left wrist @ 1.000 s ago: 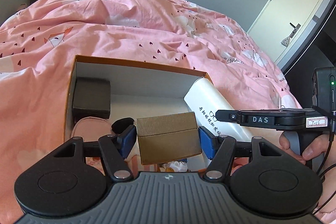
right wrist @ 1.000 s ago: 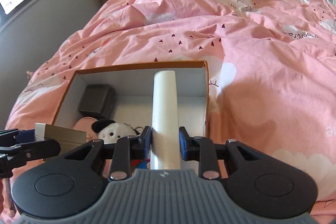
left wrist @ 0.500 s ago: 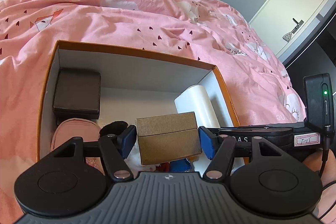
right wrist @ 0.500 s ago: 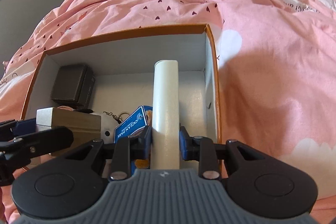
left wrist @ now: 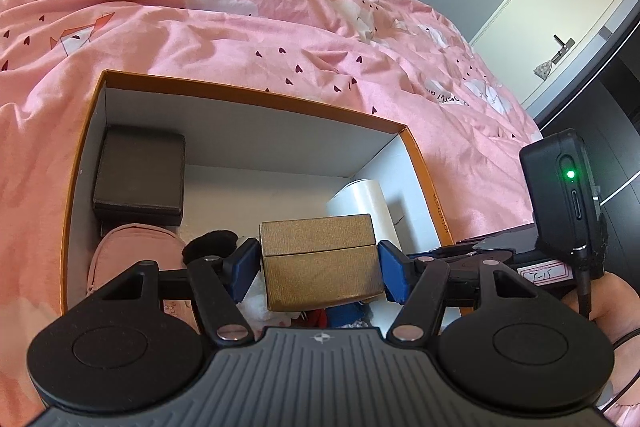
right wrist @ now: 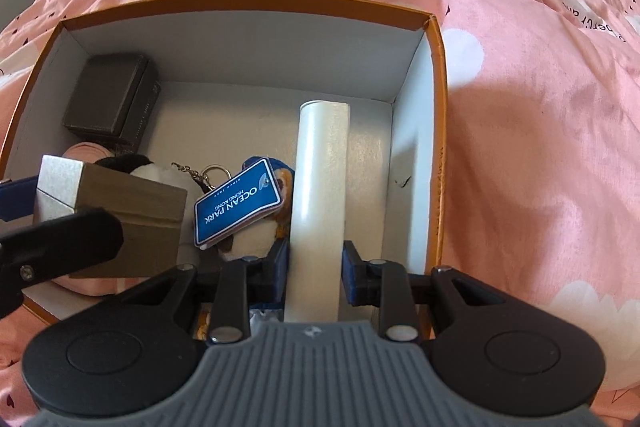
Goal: Organize objects
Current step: 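Lower the gold box and white cylinder into the shoebox with both grippers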
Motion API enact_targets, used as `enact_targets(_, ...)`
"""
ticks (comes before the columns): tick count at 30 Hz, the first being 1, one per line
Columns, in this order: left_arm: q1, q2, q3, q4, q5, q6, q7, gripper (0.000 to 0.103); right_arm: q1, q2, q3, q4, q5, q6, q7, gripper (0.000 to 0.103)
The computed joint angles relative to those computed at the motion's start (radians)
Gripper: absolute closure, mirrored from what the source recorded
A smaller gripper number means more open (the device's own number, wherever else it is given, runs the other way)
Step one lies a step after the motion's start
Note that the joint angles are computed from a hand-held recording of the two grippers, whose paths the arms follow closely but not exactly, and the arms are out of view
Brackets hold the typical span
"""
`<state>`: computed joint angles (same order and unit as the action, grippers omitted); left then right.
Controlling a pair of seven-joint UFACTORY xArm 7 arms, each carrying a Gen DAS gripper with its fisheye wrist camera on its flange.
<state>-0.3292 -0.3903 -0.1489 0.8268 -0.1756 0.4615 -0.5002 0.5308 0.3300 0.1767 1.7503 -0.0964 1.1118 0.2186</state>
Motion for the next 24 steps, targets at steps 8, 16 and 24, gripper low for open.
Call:
enact_targets(8, 0.0, 0.001, 0.002, 0.005, 0.004, 0.002, 0.003, 0.03, 0.028, 0.028, -0.004, 0.054, -0.08, 0.07, -0.128, 0.07)
enact_targets(16, -0.001, 0.008, 0.002, 0.01, 0.002, 0.0, 0.009, 0.03, 0.042, -0.005, -0.003, 0.024, -0.189, 0.071, -0.363, 0.081)
enact_targets(24, 0.007, 0.024, -0.01, 0.024, 0.015, 0.002, -0.005, 0.03, 0.052, -0.003, 0.015, 0.026, -0.226, 0.133, -0.704, 0.094)
